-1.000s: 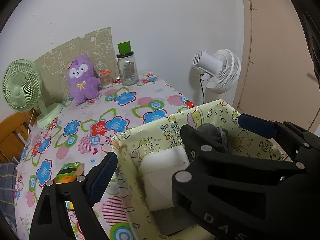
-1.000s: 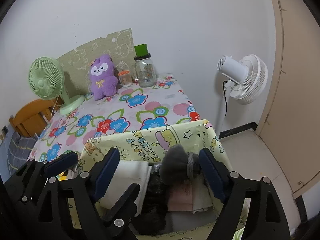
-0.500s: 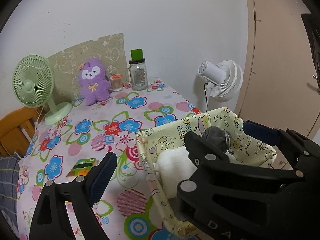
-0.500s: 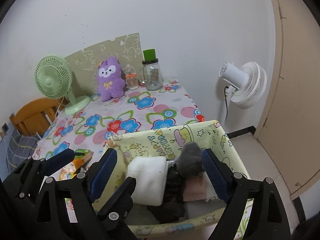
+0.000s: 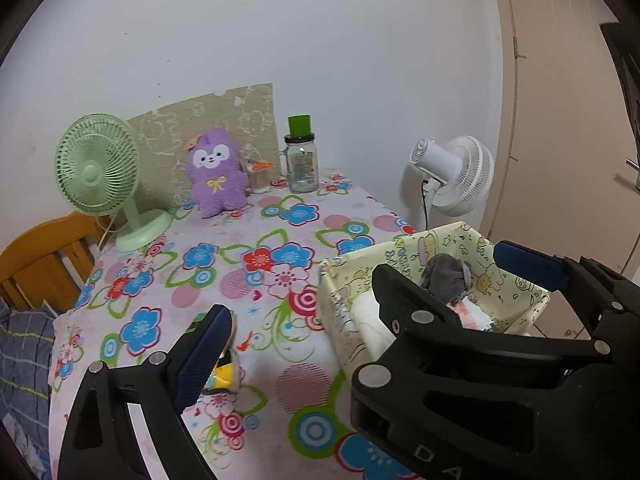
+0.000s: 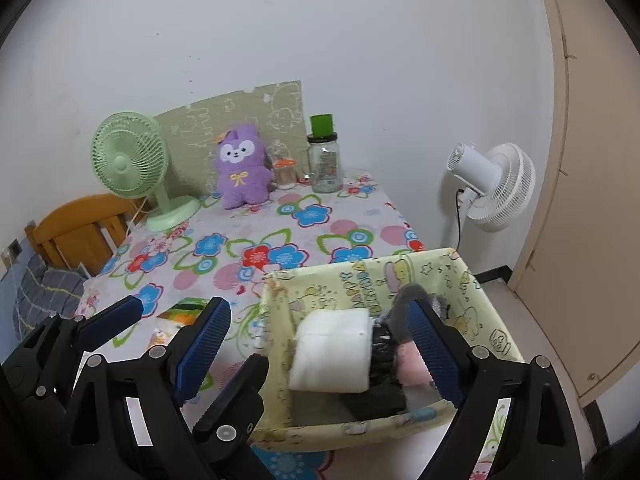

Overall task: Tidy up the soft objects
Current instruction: 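Withdraw both tools from the box toward the tissue packs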

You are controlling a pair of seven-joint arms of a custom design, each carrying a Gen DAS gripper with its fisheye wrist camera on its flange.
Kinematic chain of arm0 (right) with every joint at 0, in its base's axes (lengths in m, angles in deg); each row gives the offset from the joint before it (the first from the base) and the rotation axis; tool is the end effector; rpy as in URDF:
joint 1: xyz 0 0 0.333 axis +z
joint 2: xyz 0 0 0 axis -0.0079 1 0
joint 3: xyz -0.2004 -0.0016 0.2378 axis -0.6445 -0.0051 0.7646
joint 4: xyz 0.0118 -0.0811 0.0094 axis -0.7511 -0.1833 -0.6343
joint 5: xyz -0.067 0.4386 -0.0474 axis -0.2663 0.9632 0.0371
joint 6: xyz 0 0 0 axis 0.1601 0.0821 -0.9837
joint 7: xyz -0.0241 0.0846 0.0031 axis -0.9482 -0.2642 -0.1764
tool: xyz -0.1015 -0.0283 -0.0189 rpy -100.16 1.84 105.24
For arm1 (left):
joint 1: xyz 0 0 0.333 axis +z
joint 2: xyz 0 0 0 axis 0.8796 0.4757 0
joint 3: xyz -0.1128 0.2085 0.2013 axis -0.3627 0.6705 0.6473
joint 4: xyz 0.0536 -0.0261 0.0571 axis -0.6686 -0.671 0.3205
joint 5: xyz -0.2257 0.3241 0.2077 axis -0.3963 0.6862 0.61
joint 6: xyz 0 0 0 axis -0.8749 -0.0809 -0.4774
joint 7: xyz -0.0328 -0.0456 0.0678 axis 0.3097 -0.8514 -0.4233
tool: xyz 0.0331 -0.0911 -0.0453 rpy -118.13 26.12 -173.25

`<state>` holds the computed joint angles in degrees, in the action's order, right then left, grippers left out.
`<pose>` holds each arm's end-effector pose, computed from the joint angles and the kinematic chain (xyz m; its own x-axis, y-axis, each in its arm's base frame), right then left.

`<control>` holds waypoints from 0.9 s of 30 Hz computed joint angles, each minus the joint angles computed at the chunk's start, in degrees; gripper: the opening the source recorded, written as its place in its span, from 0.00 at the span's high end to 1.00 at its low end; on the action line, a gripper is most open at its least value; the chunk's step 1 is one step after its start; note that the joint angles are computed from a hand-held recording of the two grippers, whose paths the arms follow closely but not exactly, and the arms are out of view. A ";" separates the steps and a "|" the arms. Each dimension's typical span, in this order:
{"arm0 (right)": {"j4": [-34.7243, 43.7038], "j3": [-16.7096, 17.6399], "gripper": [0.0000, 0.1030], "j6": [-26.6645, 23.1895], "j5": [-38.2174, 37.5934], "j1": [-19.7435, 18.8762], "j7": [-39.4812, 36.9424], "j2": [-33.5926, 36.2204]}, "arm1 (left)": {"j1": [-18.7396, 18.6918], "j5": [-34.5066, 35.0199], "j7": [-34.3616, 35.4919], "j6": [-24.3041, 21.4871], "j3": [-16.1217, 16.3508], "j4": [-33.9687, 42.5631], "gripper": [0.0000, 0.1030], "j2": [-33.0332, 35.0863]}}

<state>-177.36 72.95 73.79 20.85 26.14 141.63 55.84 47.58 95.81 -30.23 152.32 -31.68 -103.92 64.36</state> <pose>0.6727 0.2869 0.4895 0.0262 -0.9952 -0.0944 -0.5920 0.0607 -0.8037 0.6660 -0.2838 0.4931 -0.2684 -0.9614 -0.0611 -0.5505 0.2051 -0.8093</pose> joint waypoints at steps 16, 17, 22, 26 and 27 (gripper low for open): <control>2.82 0.68 0.10 -0.61 -1.13 3.10 0.53 2.29 | 2.46 5.84 -5.80 1.79 1.37 -6.44 0.07 -4.81; 3.04 0.61 0.10 -0.62 -1.02 3.33 0.41 2.54 | 2.68 6.12 -6.04 1.85 1.43 -6.66 0.07 -4.89; 4.70 0.49 0.09 -0.64 0.81 4.30 -0.79 4.36 | 3.83 6.51 -6.82 1.99 1.52 -7.58 0.07 -5.15; 6.90 1.02 0.09 -0.56 4.59 4.52 -4.20 6.66 | 4.84 5.03 -6.18 1.80 1.33 -7.63 0.07 -4.66; 7.25 0.73 0.09 -0.48 5.13 4.88 -4.68 7.04 | 5.03 4.56 -5.96 1.72 1.30 -7.64 0.07 -4.54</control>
